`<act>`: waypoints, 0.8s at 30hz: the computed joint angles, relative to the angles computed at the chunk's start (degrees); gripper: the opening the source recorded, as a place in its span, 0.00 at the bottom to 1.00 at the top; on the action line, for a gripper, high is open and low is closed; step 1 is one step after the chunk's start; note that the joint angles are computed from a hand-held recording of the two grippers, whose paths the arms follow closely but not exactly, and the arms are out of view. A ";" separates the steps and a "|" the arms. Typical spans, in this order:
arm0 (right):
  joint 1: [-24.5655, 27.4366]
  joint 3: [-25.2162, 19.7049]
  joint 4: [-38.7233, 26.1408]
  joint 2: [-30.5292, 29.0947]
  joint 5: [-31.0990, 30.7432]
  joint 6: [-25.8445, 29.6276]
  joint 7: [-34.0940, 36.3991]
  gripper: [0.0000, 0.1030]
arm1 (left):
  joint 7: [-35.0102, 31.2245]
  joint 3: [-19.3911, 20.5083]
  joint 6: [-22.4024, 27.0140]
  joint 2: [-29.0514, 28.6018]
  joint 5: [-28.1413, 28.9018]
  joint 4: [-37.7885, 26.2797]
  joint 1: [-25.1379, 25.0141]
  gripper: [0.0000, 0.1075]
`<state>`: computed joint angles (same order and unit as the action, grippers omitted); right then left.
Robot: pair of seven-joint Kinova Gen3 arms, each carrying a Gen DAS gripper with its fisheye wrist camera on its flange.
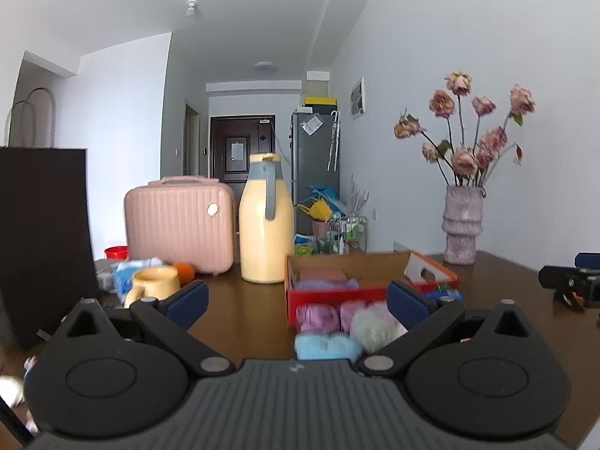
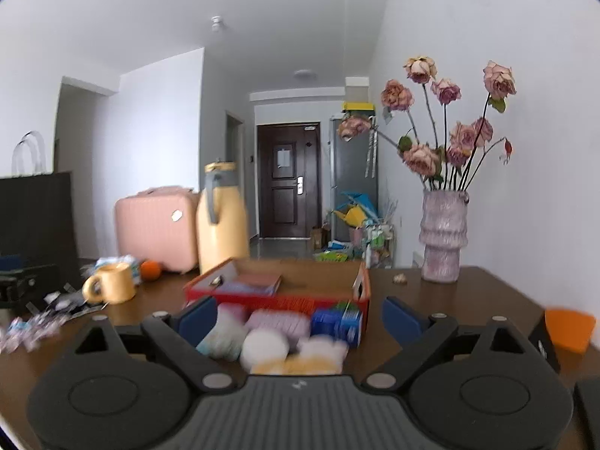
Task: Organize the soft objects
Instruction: 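Move the left gripper back toward the yellow-and-white plush toy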
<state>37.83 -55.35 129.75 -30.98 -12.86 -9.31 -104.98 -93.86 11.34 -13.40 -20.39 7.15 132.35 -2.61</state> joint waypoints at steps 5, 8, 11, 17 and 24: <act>-4.24 -1.07 7.77 -11.08 -3.57 0.80 -5.49 0.93 | 1.39 -0.72 -0.37 -7.68 0.32 8.70 1.33 0.96; -7.16 -1.70 10.80 -15.44 -4.69 2.30 -10.50 0.93 | 3.44 -1.95 0.67 -11.39 0.13 12.58 2.71 0.96; -8.17 -1.52 10.78 -16.26 -2.92 4.36 -12.84 0.93 | 4.48 -5.11 3.47 -13.19 -1.99 13.39 5.85 0.96; -5.70 -3.77 9.38 -13.67 0.39 3.68 -15.88 0.93 | 6.41 -4.68 2.16 -11.54 -2.93 12.65 4.94 0.96; -1.17 -6.17 6.72 -7.46 3.53 2.23 -15.29 0.92 | 6.43 -3.61 1.94 -5.27 -4.10 9.55 4.00 0.96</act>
<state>36.66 -61.52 136.47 -38.44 -9.33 -7.07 -120.27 -87.43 7.74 -11.46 -25.67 3.05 141.89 1.39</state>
